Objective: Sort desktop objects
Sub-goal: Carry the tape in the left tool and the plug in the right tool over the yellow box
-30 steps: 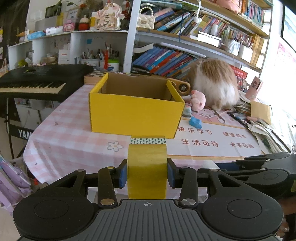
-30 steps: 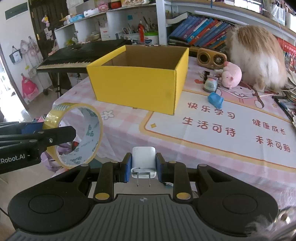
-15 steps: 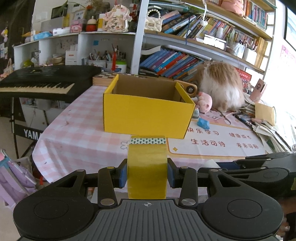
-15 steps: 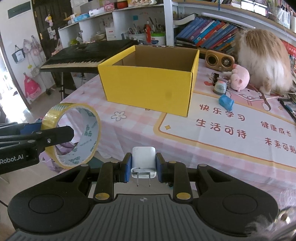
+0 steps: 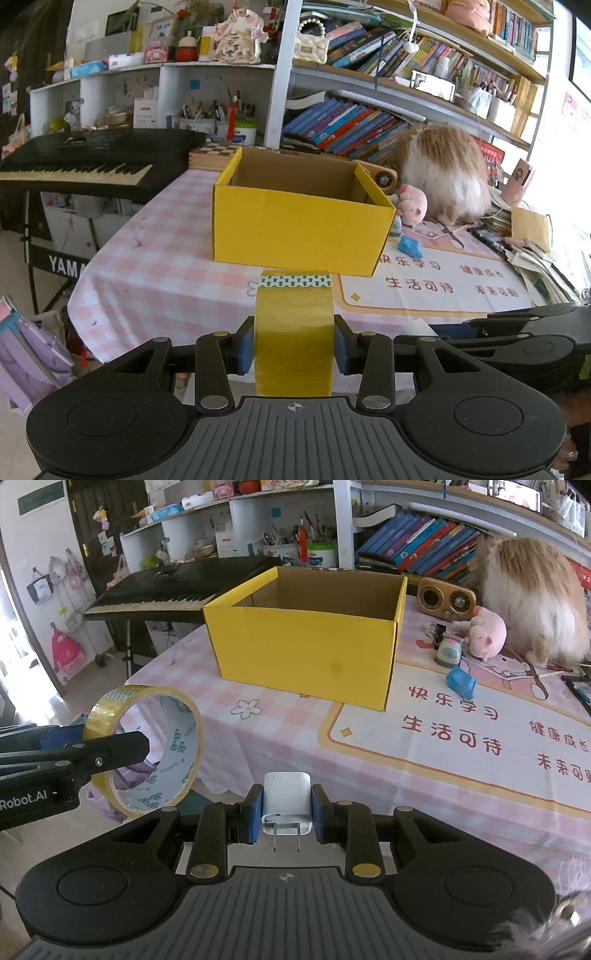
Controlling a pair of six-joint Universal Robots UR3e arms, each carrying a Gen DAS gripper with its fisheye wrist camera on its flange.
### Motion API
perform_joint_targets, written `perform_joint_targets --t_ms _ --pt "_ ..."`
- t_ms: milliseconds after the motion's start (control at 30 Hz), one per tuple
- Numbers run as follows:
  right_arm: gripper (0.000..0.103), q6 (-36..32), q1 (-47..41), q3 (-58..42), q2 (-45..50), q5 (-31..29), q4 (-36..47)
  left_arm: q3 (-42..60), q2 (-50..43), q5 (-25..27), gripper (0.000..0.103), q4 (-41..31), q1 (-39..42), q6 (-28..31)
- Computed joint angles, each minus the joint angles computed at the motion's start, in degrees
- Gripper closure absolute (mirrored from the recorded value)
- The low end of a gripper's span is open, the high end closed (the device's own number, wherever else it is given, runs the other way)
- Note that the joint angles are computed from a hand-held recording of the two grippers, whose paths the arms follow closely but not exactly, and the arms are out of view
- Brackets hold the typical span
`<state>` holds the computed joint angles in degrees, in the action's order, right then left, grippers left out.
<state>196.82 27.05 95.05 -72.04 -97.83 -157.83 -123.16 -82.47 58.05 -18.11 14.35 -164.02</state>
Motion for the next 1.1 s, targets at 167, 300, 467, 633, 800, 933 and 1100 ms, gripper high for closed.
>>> perform_joint_targets --t_ms 167,300,467,633,800,933,1100 --pt "0.078 0.3 -0.1 -0.5 0.4 0.0 0.2 1.2 -0.6 -0.5 0.063 -0.9 0.6 0.4" --pt "0.078 0.5 -0.7 -0.5 0.3 0.5 0.3 2.3 -1.3 -0.2 0.063 -1.2 0.3 0.3" --pt "0.078 0.0 -1.9 -1.1 0.4 1.3 0.4 6.1 -3.4 0.6 0.063 -2.1 -0.8 -0.1" --pt "0.078 -1.4 -3.4 -2.7 1.0 2.9 0.7 10.5 -6.1 1.2 0.063 -2.3 -2.6 -1.4" --pt "0.078 -4.1 -5.6 -5.4 2.2 4.7 0.2 15.6 -10.4 2.4 0.063 -0.3 -5.2 -3.7" --pt "0.078 -6.6 -8.3 -9.3 3.7 7.4 1.0 21.4 -14.6 3.7 0.063 0.7 -7.3 -5.9" --pt "0.078 -11.1 -11.6 -17.2 6.3 10.7 2.1 31.5 -21.4 5.2 0.063 1.1 -9.7 -8.3"
